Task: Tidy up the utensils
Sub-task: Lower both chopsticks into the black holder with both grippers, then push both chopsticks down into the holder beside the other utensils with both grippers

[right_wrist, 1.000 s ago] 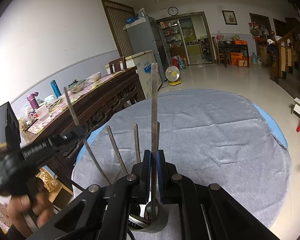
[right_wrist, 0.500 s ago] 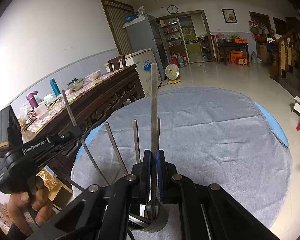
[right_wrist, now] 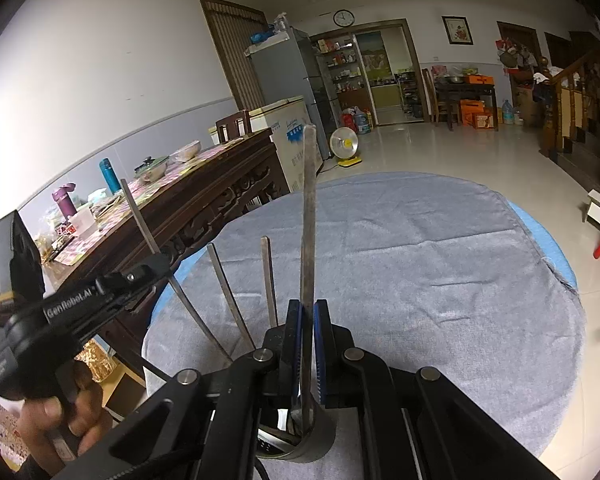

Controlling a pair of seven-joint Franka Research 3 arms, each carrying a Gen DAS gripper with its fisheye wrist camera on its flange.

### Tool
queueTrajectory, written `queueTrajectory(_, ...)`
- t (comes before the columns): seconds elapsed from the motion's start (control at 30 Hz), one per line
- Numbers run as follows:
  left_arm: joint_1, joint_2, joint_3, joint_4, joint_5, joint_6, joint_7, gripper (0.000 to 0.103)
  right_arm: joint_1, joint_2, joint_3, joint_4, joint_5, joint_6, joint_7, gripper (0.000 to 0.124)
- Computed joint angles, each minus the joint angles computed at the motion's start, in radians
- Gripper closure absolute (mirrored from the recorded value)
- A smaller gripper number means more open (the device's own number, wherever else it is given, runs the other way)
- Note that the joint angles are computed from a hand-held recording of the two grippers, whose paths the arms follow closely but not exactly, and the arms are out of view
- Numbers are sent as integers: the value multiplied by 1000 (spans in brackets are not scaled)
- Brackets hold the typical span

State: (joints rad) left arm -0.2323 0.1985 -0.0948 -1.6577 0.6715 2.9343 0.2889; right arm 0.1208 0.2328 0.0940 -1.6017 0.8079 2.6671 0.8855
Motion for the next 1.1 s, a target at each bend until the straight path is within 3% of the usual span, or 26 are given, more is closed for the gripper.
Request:
queueTrajectory(0.23, -50, -13, 13, 21, 190, -78, -97, 98, -2, -5, 6, -8, 23, -1, -25, 117)
queueTrajectory(0.4, -42, -17, -1, 38, 236, -82, -102, 98, -1, -7, 4, -10, 31, -2, -39, 117)
queueTrajectory(1.1, -76, 0, -45, 24, 200, -165, 39, 98, 10, -34, 0, -64, 64, 2, -110, 117)
